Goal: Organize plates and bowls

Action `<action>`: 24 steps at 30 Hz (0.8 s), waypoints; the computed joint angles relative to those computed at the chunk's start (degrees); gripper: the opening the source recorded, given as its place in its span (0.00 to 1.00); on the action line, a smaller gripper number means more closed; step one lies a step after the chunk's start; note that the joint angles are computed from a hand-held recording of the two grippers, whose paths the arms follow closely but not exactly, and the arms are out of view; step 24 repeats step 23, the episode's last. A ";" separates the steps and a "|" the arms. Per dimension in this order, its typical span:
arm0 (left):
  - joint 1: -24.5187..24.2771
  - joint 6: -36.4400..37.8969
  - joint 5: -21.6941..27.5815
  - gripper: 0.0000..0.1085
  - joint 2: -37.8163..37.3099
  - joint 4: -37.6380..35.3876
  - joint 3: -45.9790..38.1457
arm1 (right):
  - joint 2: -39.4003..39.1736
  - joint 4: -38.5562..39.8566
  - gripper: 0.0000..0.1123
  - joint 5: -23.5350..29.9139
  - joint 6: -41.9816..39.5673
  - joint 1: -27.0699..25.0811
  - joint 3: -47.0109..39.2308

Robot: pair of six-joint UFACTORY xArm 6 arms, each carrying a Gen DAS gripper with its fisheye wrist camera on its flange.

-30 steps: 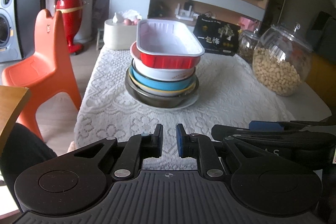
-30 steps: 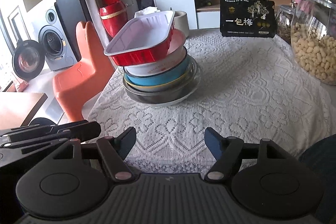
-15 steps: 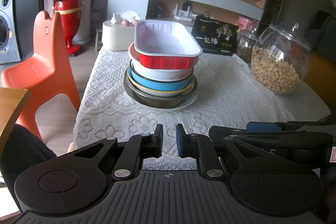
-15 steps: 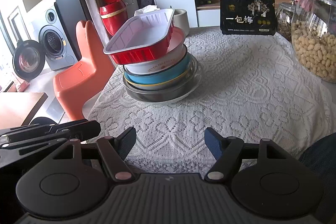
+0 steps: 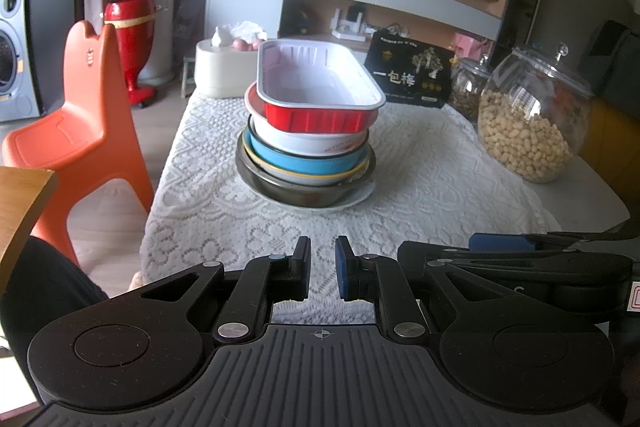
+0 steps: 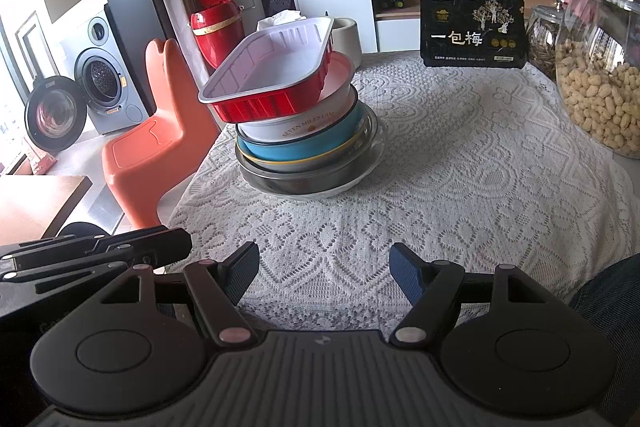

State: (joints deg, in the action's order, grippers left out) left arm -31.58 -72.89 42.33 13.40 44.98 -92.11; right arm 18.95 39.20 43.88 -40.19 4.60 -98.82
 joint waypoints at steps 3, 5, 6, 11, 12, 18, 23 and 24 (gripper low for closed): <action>-0.02 0.09 0.09 0.14 0.05 -0.08 -0.08 | 0.01 0.17 0.65 0.09 0.00 -0.04 -0.03; -0.08 0.25 0.44 0.14 0.15 -0.20 -0.27 | -0.05 0.33 0.65 0.10 -0.11 -0.12 0.03; -0.05 0.33 0.44 0.14 0.14 -0.26 -0.22 | -0.07 0.38 0.65 0.10 -0.14 -0.12 0.03; -0.02 0.38 0.61 0.14 0.09 -0.29 -0.12 | -0.06 0.41 0.65 0.44 -0.14 -0.24 -0.13; -0.02 0.40 0.66 0.14 0.11 -0.34 -0.14 | -0.03 0.37 0.65 0.50 -0.09 -0.25 -0.19; 0.14 0.05 0.30 0.14 -0.03 0.12 0.15 | 0.15 0.72 0.65 0.90 -0.36 -0.40 -0.47; 0.80 -0.06 -0.31 0.14 0.02 -1.67 0.48 | 0.33 1.84 0.65 1.46 -1.13 -0.67 -0.66; 0.80 -0.06 -0.31 0.14 0.02 -1.67 0.48 | 0.33 1.84 0.65 1.46 -1.13 -0.67 -0.66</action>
